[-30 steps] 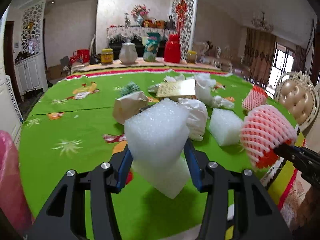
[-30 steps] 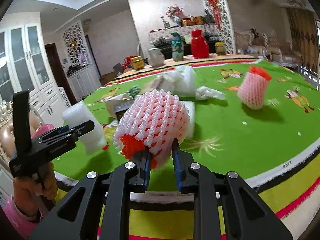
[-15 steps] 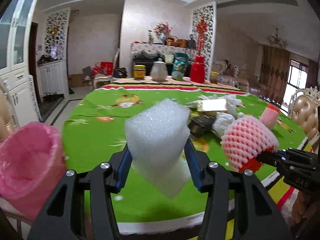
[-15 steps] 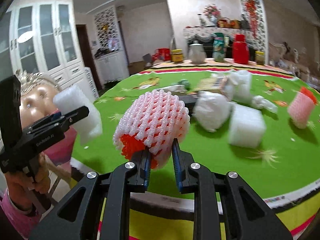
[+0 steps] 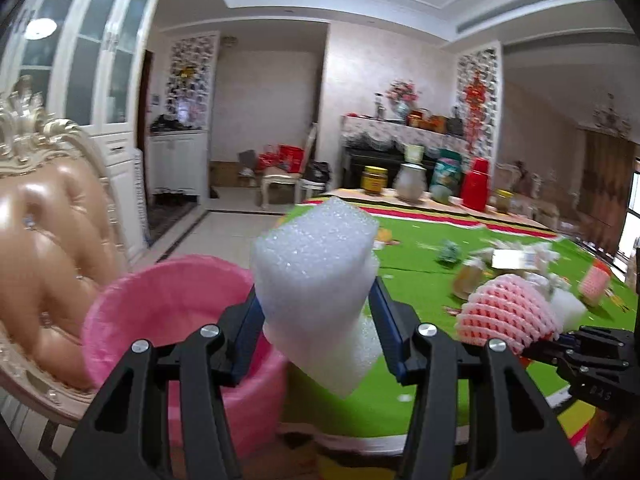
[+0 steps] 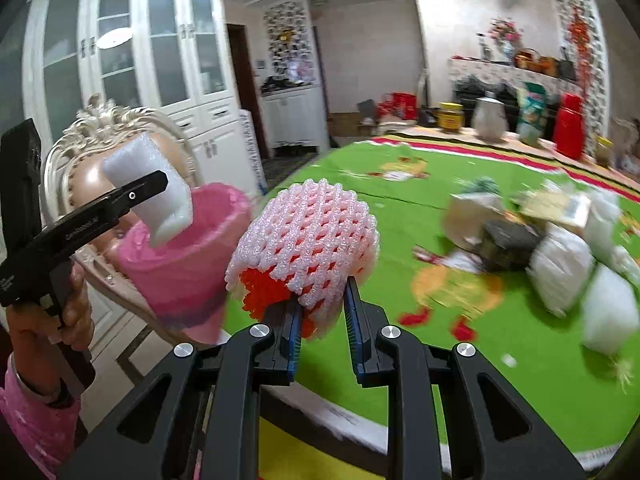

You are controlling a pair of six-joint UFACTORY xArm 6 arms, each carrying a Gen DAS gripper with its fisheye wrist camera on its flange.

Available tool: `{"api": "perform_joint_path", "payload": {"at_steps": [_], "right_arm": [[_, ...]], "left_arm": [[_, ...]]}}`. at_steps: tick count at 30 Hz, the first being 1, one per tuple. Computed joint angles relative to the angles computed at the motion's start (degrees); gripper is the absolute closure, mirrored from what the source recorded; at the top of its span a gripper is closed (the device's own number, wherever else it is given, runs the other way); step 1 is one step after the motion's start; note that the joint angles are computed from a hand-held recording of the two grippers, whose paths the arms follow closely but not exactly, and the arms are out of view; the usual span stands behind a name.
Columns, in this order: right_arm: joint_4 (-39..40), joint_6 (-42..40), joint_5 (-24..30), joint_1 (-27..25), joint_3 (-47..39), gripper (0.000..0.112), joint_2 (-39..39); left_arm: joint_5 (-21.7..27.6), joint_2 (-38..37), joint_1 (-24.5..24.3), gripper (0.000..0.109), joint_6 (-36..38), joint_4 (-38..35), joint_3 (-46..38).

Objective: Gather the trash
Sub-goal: 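Carry the foam block and net sleeve with both tools over the pink bin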

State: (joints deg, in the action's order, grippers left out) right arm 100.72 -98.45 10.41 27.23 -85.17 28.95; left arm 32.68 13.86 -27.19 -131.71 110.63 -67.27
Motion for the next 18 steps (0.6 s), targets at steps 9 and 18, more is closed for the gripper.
{"api": "perform_joint_path", "payload": {"at_steps": [9,18], "right_arm": [[-16.0,13.3,4.4,4.6,-13.8,0.090,9.0],[-38.6,36.4,11.7,6.5,-37.7,0.089,25.5]], "left_arm": [[-1.2,-5.2,8.3,0.058,0.0,-1.3,6.7],[-7.1,-0.8,16.0,0.055,-0.6,-2.1,3.3]]}}
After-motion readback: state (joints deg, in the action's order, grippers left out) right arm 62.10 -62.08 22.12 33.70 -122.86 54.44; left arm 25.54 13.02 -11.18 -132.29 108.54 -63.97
